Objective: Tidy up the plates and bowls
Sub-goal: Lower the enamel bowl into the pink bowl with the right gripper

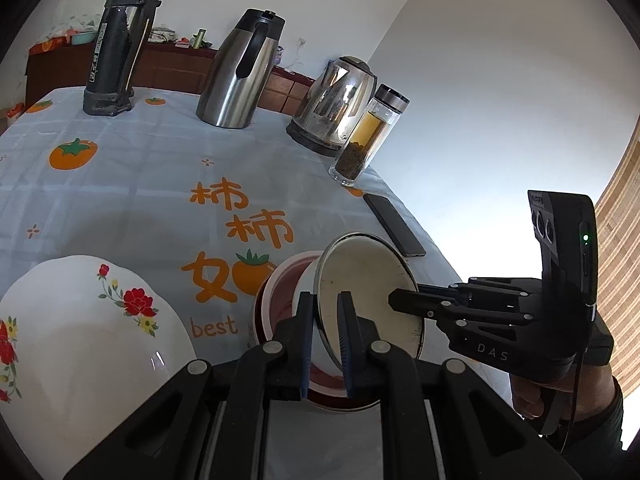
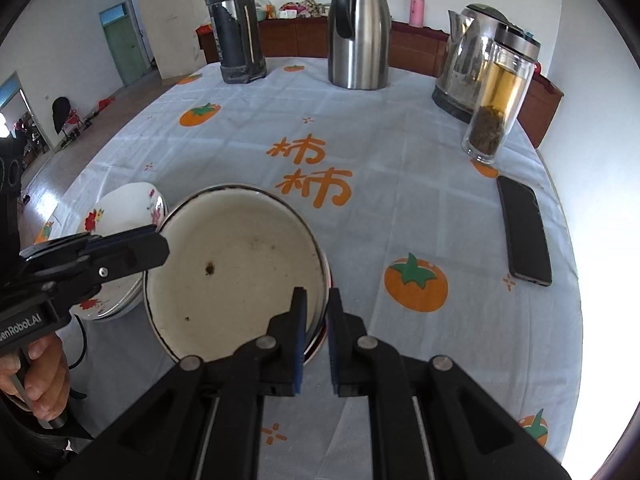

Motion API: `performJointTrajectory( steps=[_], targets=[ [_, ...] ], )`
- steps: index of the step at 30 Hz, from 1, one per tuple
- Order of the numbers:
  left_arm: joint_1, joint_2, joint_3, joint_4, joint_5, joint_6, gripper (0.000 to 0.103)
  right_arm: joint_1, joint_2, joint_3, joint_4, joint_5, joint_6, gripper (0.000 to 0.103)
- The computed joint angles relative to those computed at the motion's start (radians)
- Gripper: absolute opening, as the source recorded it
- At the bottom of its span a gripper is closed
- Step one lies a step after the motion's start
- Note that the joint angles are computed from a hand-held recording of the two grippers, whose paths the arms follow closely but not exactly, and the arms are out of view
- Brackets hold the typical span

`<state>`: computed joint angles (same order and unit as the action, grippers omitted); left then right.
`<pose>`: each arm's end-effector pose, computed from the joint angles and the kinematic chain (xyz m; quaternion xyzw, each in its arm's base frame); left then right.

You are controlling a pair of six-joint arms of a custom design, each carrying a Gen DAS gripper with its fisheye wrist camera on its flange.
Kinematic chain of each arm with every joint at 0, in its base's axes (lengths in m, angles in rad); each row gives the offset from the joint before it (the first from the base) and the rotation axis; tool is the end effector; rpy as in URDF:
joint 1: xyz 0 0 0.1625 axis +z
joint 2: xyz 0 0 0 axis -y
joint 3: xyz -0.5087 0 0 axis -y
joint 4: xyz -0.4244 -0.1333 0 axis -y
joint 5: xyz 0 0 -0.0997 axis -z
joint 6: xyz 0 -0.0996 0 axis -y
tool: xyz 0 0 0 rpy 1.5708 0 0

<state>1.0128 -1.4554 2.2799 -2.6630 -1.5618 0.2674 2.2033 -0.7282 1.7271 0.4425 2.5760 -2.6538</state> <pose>-0.1346 -0.4691 0.2865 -0.3969 -0.9081 0.1327 0.0149 0.3456 -0.3882 0.0784 0.0322 -0.8745 0.3034 0.3771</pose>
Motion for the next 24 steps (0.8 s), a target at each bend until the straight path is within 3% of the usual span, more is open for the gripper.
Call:
performJointTrajectory(
  steps=[24],
  targets=[
    [-0.005,0.016,-0.002,0.007,0.056,-0.004,0.013,-0.016,0.022,-0.042,0.098,-0.038,0.035,0.010]
  ],
)
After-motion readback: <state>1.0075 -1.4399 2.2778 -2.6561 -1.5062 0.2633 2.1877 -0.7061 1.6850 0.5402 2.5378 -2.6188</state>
